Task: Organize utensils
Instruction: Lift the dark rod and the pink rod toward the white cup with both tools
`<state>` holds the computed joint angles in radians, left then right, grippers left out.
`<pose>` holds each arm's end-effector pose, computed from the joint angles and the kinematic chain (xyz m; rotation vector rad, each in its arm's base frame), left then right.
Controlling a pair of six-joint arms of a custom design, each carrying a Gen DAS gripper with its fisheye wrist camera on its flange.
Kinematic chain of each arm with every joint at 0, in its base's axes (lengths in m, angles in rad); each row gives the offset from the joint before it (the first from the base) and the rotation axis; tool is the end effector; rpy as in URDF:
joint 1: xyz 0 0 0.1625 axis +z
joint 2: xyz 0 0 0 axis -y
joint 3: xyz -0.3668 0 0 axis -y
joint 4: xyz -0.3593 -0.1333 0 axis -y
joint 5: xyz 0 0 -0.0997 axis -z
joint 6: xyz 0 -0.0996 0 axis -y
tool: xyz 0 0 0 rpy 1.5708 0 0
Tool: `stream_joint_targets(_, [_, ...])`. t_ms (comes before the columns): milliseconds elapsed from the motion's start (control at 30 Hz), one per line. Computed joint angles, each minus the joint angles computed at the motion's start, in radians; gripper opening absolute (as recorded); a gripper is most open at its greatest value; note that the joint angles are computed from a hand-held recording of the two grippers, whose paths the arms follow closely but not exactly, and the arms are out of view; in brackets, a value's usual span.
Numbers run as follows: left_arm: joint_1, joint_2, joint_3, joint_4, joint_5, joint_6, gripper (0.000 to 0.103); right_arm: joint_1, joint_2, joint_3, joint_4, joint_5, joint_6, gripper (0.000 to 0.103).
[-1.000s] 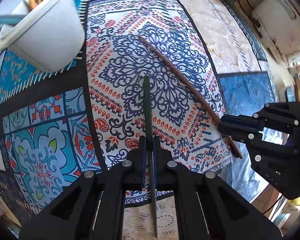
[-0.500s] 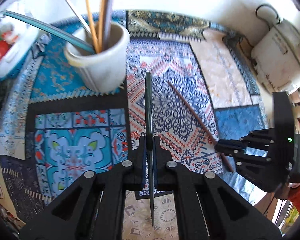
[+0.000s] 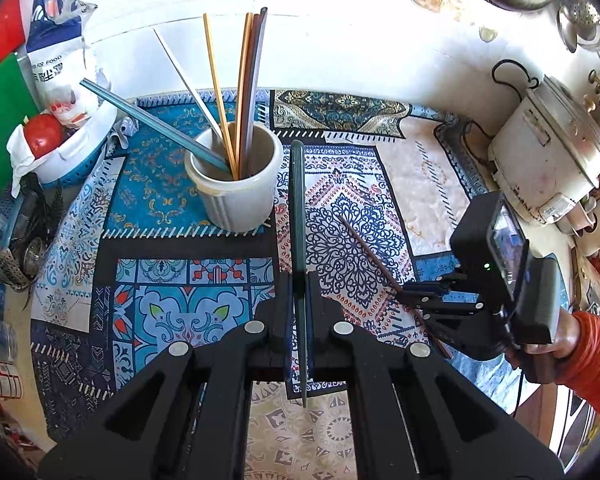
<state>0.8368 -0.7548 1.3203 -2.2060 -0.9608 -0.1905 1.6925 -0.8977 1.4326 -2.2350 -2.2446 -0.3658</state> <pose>-0.3113 -0.6292 0.1468 0.6679 2.5030 -0.4445 0.1491 -0.6333 0.2018 0.5390 -2.3983 0.0531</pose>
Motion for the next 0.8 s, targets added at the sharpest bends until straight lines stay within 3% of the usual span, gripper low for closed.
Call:
stream_joint_targets(333, [0.006, -0.009, -0.009, -0.046, 0.006, 0.003, 0.003, -0.027, 0.017, -0.05, 0.008, 0.085, 0.087, 0.005])
stream_joint_targets(633, [0.0, -0.022, -0.009, -0.1, 0.026, 0.026, 0.003, 0.035, 0.04, -0.012, -0.164, 0.1, 0.04, 0.005])
stream_joint_targets(800, [-0.001, -0.027, -0.018, -0.13, 0.026, 0.035, 0.0, 0.051, 0.001, 0.085, -0.324, 0.108, -0.025, 0.005])
